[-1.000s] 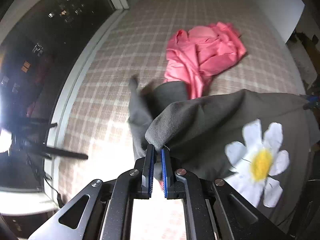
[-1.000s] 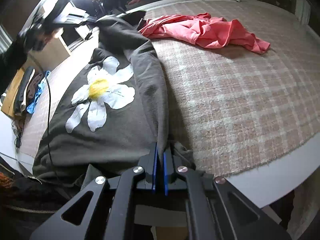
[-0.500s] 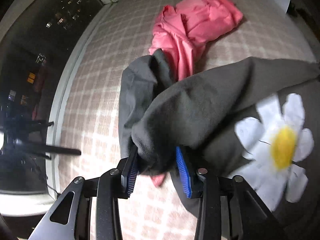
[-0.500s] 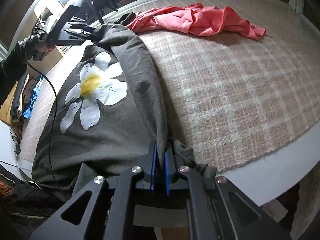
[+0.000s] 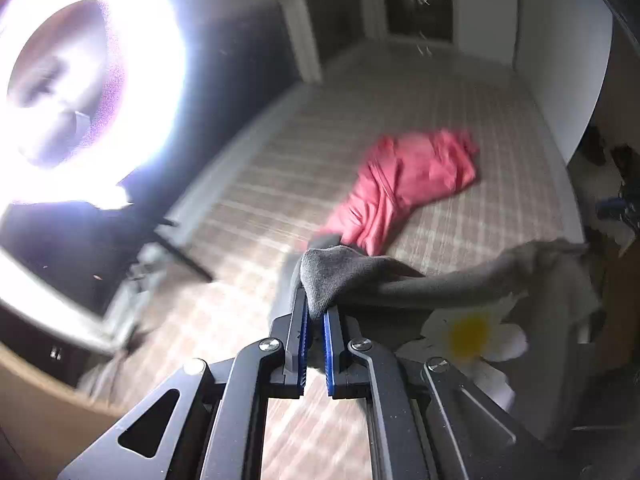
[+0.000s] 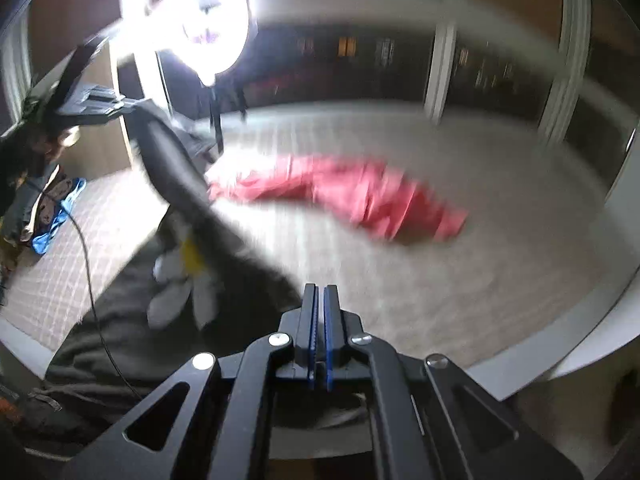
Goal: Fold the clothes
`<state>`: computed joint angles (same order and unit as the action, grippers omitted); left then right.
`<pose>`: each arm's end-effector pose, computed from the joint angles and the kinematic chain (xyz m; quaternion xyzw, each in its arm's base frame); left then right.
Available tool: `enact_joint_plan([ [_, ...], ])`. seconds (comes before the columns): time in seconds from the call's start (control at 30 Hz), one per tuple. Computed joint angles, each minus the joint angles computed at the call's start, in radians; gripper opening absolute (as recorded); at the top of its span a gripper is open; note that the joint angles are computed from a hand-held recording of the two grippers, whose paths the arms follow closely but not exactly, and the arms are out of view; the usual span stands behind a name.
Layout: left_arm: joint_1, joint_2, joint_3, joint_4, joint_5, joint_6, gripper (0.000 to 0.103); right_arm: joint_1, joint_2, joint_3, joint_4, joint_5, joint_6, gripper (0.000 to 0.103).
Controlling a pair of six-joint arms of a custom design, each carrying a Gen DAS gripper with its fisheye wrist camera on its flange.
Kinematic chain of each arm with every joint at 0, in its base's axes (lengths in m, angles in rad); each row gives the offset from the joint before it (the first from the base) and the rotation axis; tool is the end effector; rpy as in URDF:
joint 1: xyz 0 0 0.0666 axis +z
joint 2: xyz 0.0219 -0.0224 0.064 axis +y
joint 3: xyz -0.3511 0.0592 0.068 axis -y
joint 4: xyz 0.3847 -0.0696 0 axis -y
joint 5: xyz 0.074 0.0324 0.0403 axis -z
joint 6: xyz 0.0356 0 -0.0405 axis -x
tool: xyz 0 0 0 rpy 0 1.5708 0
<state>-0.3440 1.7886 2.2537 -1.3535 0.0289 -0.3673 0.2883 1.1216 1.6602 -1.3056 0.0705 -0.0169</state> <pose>0.5427 -0.1959 0.5461 0.3326 0.8816 -0.0097 0.3347 0.3264 0.0938 0.5976 -0.1108 0.9132 0.0274 0.3913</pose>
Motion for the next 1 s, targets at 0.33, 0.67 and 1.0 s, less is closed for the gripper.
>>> enact_joint_plan([
  [0.33,0.111,-0.587,-0.465,-0.002,-0.034,0.016,0.006,0.193,0.092,0.115,-0.115,-0.08,0.015,0.034],
  [0.67,0.268,-0.897,-1.16,-0.132,-0.015,0.166,0.006,0.248,0.351,0.089,-0.127,-0.072,0.275,0.044],
  [1.0,0.319,-0.827,-1.149,-0.055,0.024,0.28,0.006,0.235,0.615,0.261,-0.222,-0.148,0.548,0.064],
])
